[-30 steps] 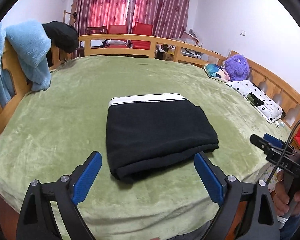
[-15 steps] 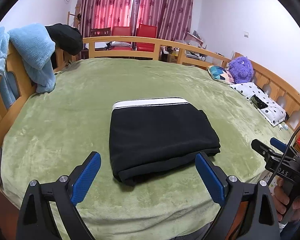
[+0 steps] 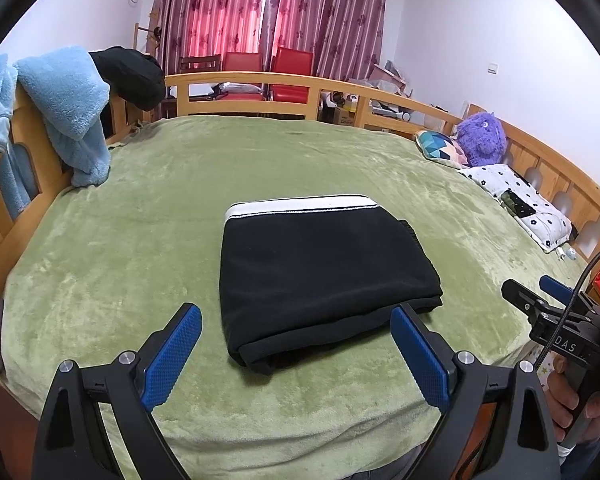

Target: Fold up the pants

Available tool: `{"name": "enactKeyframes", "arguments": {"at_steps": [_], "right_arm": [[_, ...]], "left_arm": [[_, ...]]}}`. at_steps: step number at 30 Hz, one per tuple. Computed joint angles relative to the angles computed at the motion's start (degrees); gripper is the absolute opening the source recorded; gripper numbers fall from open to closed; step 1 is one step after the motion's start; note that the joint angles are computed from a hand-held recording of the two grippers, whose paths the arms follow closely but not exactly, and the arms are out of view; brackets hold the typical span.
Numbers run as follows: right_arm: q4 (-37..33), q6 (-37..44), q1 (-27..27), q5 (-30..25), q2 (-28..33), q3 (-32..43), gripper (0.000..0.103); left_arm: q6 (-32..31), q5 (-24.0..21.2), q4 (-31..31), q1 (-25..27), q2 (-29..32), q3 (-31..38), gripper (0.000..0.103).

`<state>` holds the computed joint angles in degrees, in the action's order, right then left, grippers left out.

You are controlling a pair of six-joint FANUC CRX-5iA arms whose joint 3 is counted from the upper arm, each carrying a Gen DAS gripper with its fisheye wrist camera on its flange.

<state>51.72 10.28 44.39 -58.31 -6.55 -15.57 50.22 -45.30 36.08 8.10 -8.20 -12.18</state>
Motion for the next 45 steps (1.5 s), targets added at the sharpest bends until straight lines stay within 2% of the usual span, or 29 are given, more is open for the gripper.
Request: {"name": "enactKeyframes", "arguments": {"at_steps": [23, 45], "right_arm": [[0.85, -1.35, 0.60, -0.53, -0.85, -0.97, 0.098], [1.13, -1.96, 2.03, -1.02, 1.43, 1.11, 0.098]], "left_arm": [[-0.56, -1.04, 0.31, 1.00, -0.10, 0.41, 0.096], [-0.36, -1.41, 0.57, 1.70, -0.70, -0.10, 0.096]]}}
